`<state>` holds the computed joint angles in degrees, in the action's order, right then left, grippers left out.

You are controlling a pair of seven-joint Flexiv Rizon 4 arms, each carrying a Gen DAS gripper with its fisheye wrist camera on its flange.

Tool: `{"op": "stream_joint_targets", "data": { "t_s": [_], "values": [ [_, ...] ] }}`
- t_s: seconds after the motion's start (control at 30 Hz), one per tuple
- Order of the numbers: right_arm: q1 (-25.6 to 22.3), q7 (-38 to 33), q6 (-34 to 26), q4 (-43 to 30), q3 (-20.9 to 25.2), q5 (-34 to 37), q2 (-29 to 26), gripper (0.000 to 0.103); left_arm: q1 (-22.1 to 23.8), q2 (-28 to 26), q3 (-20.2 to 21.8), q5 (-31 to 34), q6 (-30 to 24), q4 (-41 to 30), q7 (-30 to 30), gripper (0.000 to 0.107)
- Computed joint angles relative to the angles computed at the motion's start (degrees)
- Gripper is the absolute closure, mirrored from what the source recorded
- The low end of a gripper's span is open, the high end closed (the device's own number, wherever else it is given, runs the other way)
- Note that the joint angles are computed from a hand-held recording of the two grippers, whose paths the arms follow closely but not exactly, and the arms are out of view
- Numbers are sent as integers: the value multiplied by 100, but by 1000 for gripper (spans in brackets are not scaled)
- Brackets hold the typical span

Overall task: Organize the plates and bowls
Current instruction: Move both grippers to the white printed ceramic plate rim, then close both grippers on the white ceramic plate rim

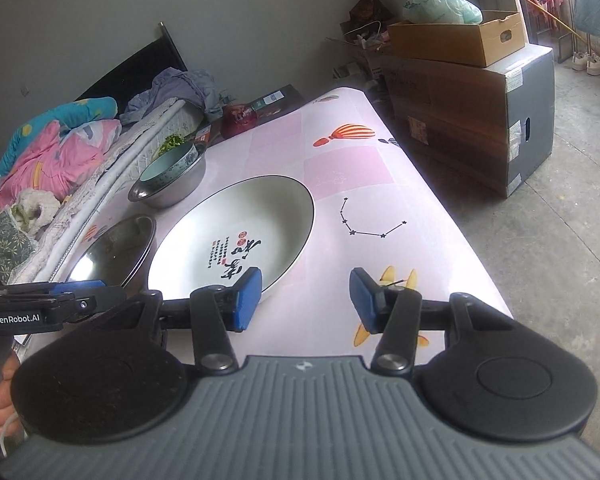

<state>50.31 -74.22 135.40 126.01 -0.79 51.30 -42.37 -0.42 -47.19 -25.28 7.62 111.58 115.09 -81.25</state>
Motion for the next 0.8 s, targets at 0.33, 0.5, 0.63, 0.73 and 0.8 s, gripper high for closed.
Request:
{"op": "stream_joint_targets", "data": {
  "t_s": [0.33,0.5,0.63,0.73,0.8],
  "values": [
    [-1347,615,-175,-314,121,-2178,-409,65,-533,-278,316,-493,-341,-533,-72,57],
    [-1550,835,-527,-589,-17,-2758,-614,72,-439,-304,232,-696,-756,-659,13,72],
    [-1782,1112,-483,-666,75,-3407,-770,85,-360,-336,123,-833,-934,-692,107,77],
    [-1119,737,-800,-677,-437,-2975,-722,85,-304,-308,55,-870,-986,-647,181,76],
    [-1056,680,-816,-546,-421,-2999,-631,85,-231,-251,-10,-878,-1056,-573,243,76]
  ]
}}
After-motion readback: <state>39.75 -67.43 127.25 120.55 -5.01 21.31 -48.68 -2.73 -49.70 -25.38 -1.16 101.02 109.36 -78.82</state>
